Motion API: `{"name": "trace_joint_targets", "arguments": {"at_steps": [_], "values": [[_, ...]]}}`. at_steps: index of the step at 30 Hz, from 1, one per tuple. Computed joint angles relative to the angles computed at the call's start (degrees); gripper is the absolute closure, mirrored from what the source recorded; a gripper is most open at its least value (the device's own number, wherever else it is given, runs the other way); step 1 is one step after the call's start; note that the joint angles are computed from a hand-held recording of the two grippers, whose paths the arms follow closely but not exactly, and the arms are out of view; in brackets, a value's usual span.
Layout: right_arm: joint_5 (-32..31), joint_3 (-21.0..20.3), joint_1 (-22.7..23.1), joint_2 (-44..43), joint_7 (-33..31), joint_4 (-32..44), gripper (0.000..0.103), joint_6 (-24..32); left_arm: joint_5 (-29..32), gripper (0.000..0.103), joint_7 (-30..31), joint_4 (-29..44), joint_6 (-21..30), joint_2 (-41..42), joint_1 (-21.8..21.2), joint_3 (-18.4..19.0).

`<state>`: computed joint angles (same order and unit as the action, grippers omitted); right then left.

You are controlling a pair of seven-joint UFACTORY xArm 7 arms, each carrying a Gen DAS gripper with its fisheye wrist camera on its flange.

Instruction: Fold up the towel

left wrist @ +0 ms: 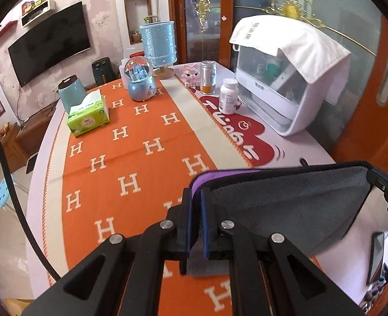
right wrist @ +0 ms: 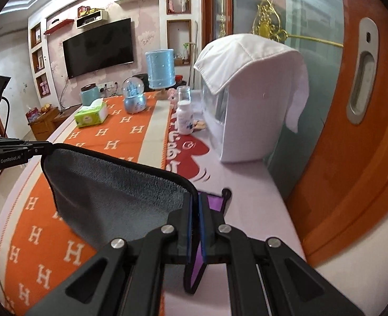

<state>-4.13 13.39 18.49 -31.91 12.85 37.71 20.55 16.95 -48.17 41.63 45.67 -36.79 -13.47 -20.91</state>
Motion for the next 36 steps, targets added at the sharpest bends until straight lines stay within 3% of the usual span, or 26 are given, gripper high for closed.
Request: {"name": "trace_joint_targets", "arguments": {"at_steps": [7, 11, 16, 21, 25, 29, 36], "values": [[-8.72, 6.38, -8.19, 4.85, 6.15, 1.27, 0.099, -5.95, 3.64, 0.098, -3.53, -2.94, -11.09, 2.99, 3.52, 0.21], [-15.38, 10.43, -13.32, 5.61, 11.2, 1.53, 0.099, -7.64, 4.64, 0.098, -5.06, -3.59, -14.62, 5.4, 4.63, -0.28], [-20.48, 12.51, -16.12, 6.23, 15.51, 1.88, 0.095, -7.51, 5.3, 0.096, -6.24, -4.21, -17.42, 7.56, 4.55, -0.12], [-23.33, 11.94, -16.12, 6.94, 19.03, 2.46, 0.057, -5.16, 5.45, 0.083, -6.62, -4.25, -16.86, 7.95, 4.12, 0.0], [-24.44, 10.66, -14.93, 6.5, 20.12, 2.13, 0.054, -4.6, 5.45, 0.069, -7.71, -4.39, -15.18, 6.45, 3.83, -0.31], [-23.84, 9.22, -13.26, 5.59, 20.02, 1.57, 0.043, -4.22, 4.48, 0.051, -7.85, -3.78, -11.82, 5.34, 2.78, -0.47], [-19.27, 5.86, -8.69, 1.93, 16.3, -0.37, 0.036, -2.29, 2.14, 0.04, -9.36, -3.38, -4.69, 1.17, 0.33, -1.37]]}}
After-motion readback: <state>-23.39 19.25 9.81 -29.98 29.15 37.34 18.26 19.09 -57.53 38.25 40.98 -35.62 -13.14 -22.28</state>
